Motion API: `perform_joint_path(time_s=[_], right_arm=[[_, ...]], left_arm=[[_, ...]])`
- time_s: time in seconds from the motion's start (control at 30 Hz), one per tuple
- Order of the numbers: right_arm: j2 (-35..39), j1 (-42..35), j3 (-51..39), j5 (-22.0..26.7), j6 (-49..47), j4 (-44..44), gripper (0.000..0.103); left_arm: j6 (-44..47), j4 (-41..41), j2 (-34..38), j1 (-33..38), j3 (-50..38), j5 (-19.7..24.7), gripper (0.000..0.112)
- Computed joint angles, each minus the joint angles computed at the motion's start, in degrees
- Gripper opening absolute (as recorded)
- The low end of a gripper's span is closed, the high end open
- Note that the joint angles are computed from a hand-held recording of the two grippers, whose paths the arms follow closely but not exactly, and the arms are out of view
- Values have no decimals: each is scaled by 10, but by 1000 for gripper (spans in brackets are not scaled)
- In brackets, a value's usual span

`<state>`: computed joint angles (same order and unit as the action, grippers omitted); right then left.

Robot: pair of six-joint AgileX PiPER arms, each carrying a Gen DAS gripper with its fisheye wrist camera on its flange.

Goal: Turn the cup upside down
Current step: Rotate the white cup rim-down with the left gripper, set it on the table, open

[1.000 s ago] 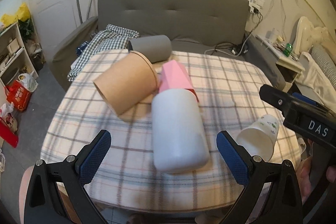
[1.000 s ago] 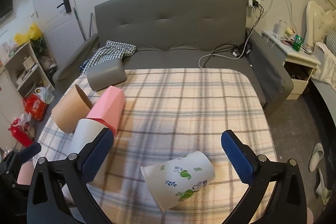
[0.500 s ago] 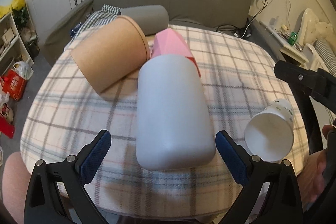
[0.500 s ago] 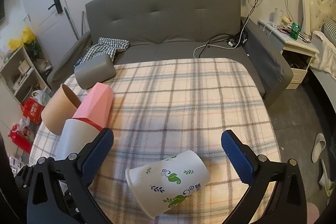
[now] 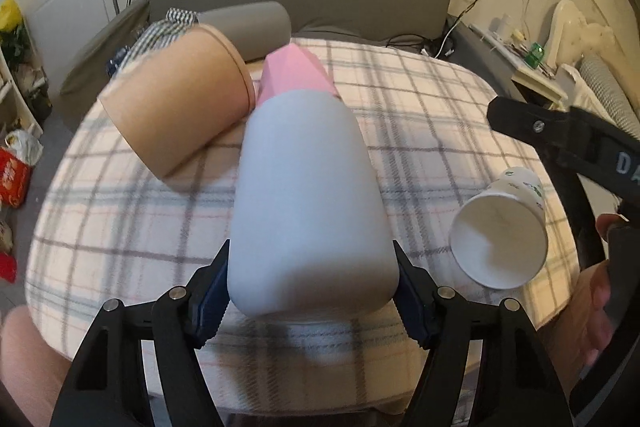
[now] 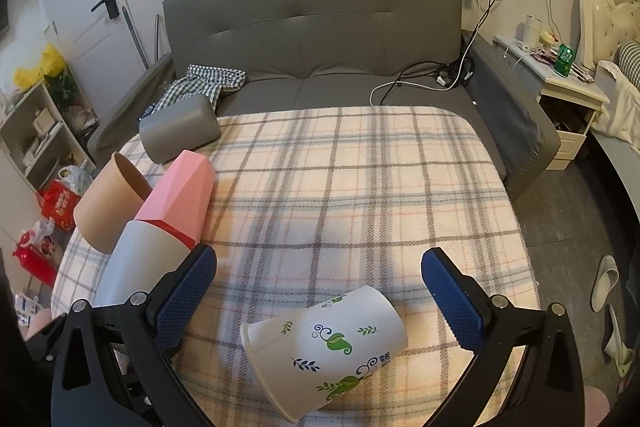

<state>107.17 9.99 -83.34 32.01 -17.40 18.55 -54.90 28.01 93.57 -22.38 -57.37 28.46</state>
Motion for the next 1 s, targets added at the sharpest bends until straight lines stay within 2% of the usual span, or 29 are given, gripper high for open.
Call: perform_joint_path(time_s=[0.2,0.47,0.6,0.8,1.0], right_arm=[[1,3,0,-3,7,-5,103],[-7,10,11,-11,11,-14,103],[-8,10,12,-11,10,-13,103],[-9,12,15,-14,14,-17,103],[-9,14,18,-15,18,-26,103]], left_arm=[[-14,55,-36,-14,-2,25,73],[10,44,-52,-3,2,23,72],[32,23,-50,4,-5,28,72],[133,-54,-27,12,-46,66,72],[192,-100,17,25,-112,107,72]])
